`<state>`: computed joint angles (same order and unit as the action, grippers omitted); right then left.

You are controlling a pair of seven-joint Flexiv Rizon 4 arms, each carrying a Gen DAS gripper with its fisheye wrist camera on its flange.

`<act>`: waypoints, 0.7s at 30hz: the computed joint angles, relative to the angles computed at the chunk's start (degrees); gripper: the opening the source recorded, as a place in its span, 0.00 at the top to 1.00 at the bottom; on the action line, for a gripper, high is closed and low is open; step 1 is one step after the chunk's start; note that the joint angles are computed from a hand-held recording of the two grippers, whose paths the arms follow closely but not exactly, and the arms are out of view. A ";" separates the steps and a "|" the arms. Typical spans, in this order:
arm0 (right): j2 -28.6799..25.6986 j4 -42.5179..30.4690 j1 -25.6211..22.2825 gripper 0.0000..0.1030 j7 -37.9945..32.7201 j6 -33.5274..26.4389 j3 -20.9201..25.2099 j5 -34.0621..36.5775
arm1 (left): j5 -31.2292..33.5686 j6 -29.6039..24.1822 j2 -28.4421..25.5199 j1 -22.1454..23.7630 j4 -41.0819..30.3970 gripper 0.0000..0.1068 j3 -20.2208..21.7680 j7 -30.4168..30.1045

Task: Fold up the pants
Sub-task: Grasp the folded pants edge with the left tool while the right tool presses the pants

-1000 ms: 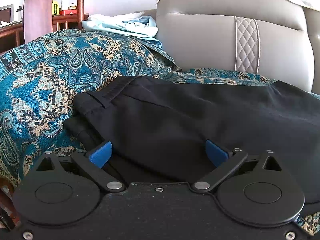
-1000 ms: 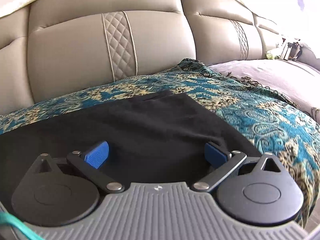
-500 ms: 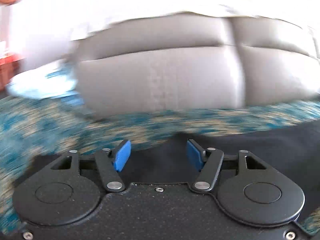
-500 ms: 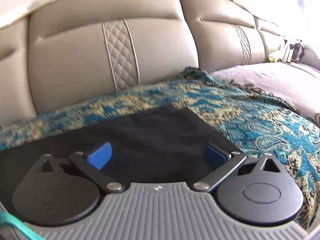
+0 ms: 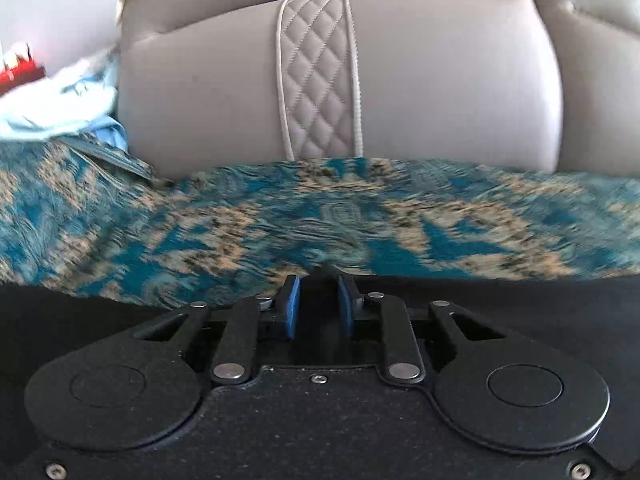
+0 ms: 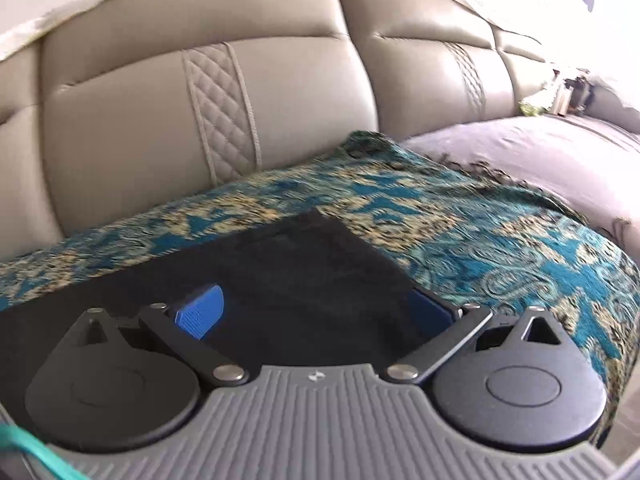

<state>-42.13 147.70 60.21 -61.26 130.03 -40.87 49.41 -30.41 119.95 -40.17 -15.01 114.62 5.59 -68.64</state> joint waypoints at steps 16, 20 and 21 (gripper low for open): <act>5.48 -4.90 -10.96 0.00 -12.48 -0.77 8.39 -6.40 | -3.70 0.89 -1.54 -2.69 -1.65 0.78 1.57 4.34; 3.93 -9.17 -12.82 0.00 -15.47 -4.40 5.83 -6.32 | -3.05 1.62 -1.44 -1.57 -1.35 0.78 0.40 3.99; 2.90 -10.08 -12.00 0.00 -16.04 -5.57 4.16 -6.23 | -2.64 1.76 -1.37 -1.11 -1.25 0.78 0.01 3.69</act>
<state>-39.23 137.62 48.21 -77.30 124.46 -36.70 43.18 -33.05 121.71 -41.54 -16.13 113.37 5.60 -64.95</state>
